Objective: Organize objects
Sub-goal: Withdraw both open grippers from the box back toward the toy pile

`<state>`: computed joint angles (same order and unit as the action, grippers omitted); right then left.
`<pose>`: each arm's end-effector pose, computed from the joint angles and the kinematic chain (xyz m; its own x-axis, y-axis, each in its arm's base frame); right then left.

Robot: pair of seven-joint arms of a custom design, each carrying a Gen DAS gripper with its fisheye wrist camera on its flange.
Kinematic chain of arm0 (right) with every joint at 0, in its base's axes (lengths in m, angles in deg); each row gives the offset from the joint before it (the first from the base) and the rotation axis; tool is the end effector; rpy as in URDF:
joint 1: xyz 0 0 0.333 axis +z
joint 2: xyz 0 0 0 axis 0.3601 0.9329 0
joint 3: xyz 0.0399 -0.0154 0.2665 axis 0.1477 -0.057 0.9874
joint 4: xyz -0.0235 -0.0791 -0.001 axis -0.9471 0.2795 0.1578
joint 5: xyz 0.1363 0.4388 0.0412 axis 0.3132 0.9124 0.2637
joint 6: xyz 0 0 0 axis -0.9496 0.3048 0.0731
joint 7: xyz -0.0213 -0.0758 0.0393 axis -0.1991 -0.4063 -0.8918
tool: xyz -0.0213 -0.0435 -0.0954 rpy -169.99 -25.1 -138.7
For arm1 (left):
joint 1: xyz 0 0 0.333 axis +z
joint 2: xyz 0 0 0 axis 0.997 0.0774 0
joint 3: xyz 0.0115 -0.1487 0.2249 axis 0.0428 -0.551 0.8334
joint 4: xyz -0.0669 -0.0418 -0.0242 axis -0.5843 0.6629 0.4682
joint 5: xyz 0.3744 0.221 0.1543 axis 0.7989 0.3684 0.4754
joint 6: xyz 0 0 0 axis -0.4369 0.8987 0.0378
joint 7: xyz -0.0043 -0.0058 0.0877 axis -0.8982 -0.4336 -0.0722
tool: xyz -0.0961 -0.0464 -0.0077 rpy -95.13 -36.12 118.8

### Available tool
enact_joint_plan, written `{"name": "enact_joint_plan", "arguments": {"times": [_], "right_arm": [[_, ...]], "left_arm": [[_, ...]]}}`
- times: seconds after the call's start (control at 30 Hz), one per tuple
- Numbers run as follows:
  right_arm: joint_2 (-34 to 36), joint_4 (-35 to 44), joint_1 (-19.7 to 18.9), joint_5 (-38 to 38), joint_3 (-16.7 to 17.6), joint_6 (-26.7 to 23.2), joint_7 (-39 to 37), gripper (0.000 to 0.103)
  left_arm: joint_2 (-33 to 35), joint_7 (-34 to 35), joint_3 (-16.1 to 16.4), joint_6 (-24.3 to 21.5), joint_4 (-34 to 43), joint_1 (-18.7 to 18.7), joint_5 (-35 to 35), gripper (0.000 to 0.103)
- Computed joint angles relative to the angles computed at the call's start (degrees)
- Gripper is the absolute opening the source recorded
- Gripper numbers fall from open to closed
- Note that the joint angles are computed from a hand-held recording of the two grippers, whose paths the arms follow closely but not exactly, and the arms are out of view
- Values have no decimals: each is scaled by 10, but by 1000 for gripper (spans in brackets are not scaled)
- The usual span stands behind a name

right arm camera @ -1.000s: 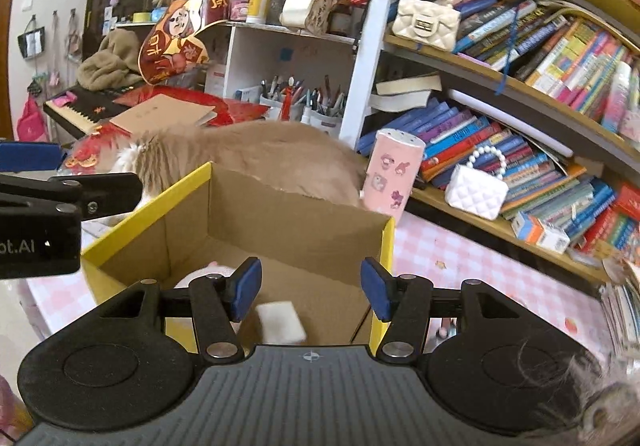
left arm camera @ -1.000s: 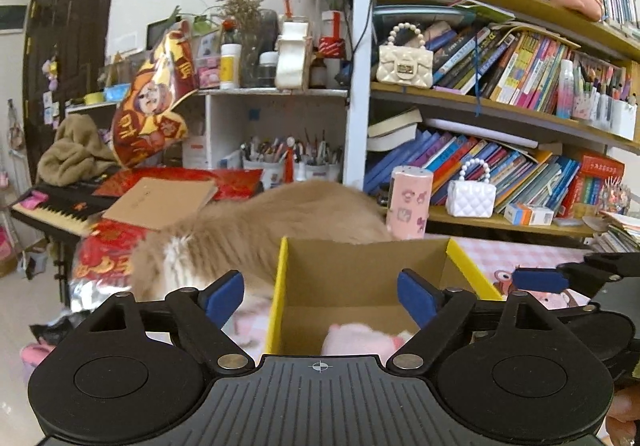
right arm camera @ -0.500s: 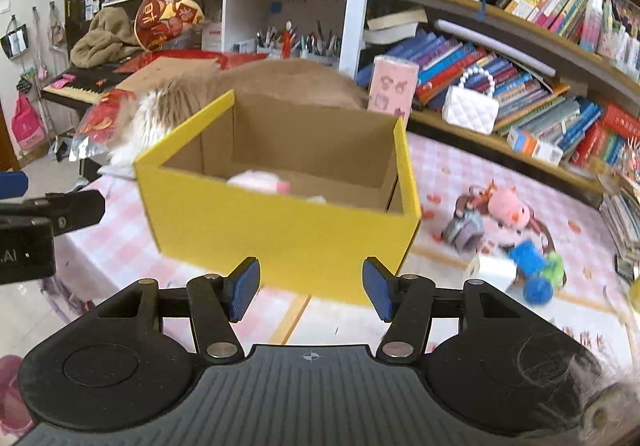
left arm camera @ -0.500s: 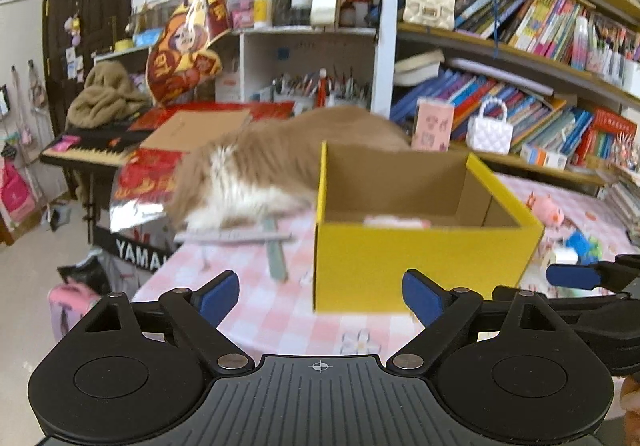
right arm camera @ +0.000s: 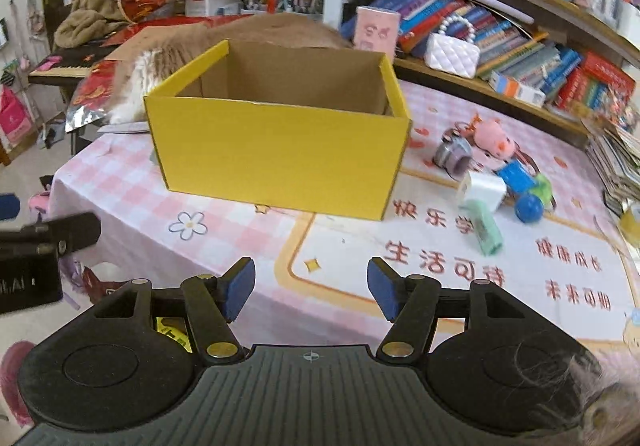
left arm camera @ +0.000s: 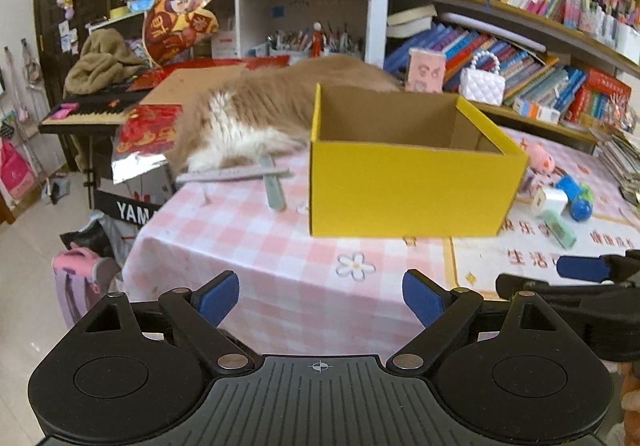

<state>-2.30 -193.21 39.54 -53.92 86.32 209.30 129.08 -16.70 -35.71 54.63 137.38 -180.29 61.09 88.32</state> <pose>0.6039 0.2564 0.3471 0.0027 -0.9987 0.0511 -0.6774 -0.0394 -0.7346 0.6145 -0.3689 0.3680 -0.1345 -0.9908 0.0120 -0.6199 0.0746 -0.7811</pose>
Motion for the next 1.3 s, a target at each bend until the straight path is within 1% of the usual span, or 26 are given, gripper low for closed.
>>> {"name": "enact_joint_plan", "arguments": {"times": [0.2,0.37,0.53,0.7,0.9,1.03,1.13,1.23,1.3], "right_arm": [[-26,-30,-3,3,6,-26,26,62],[-45,-51,-9,4,15,-54,42,64],[-63,-69,-19,4,20,-75,58,66],[-86,-92,-32,0,25,-99,90,67],[-107,-116,-52,17,27,-125,114,67],[-118,-128,-68,17,25,-133,121,68],[-121,-134,-81,24,20,-128,115,68],[-119,-132,-95,27,14,-122,107,68],[-117,-131,-104,29,9,-118,98,68]], "left_arm": [[-4,55,-13,9,-13,7,-49,92],[5,110,-16,24,-9,4,-95,92],[28,177,-16,37,13,-6,-147,92],[62,266,-20,43,50,-17,-214,92],[115,376,-31,34,116,-32,-294,92],[160,435,-34,19,177,-47,-341,92],[198,471,-30,-1,233,-63,-370,92],[237,491,-22,-22,293,-82,-392,92],[268,504,-23,-40,340,-89,-410,92]]}}
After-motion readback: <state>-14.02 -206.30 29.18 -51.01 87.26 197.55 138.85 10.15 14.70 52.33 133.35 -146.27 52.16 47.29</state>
